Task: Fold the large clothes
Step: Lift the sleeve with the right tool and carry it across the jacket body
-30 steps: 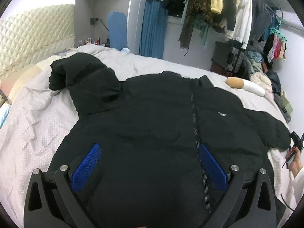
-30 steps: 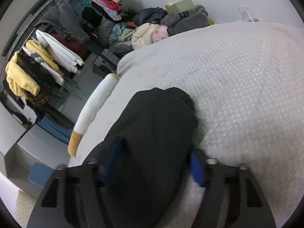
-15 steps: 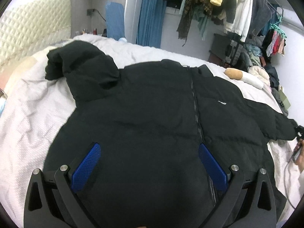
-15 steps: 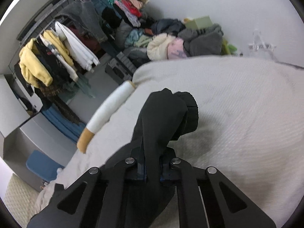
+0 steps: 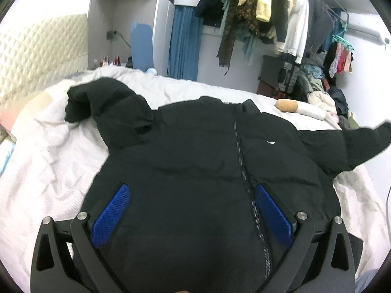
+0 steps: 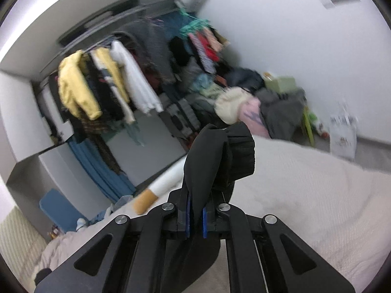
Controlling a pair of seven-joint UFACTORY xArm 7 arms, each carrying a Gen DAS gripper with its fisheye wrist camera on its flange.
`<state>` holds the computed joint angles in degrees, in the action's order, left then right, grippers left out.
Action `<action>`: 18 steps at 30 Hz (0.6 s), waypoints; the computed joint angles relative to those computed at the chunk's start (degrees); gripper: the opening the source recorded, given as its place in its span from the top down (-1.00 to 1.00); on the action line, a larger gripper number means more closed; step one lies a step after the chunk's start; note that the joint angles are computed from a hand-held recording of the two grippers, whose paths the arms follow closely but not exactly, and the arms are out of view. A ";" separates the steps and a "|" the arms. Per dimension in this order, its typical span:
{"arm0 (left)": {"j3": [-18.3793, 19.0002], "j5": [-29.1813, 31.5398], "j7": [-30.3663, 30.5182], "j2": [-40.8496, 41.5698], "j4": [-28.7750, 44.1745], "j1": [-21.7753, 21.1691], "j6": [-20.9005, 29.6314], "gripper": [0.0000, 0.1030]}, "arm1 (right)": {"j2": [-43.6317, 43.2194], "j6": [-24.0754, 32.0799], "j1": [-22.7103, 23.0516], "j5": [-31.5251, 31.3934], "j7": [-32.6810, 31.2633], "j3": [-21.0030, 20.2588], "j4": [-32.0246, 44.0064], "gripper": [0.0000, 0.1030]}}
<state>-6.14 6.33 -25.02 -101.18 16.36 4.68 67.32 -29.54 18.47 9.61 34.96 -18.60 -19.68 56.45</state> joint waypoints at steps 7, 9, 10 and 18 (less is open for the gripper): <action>0.47 2.96 3.18 -2.54 1.86 0.57 1.63 -0.99 | -1.90 3.12 -0.73 -8.07 9.11 11.95 6.49 0.89; 1.62 3.61 3.98 -3.10 2.11 1.14 1.70 -0.99 | -1.79 3.43 0.67 -10.03 11.35 14.90 8.75 0.89; 2.35 3.90 4.40 -3.14 2.23 1.49 1.74 -0.99 | -1.45 3.60 1.59 -10.79 12.44 16.19 9.97 0.89; 7.70 7.22 9.20 -5.03 2.89 5.44 2.96 -0.99 | 3.70 4.78 8.88 -17.26 19.11 26.28 17.99 0.88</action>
<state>1.56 13.55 -15.82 -106.21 19.24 10.13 70.28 -25.84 23.25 18.49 17.69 0.51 6.59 74.43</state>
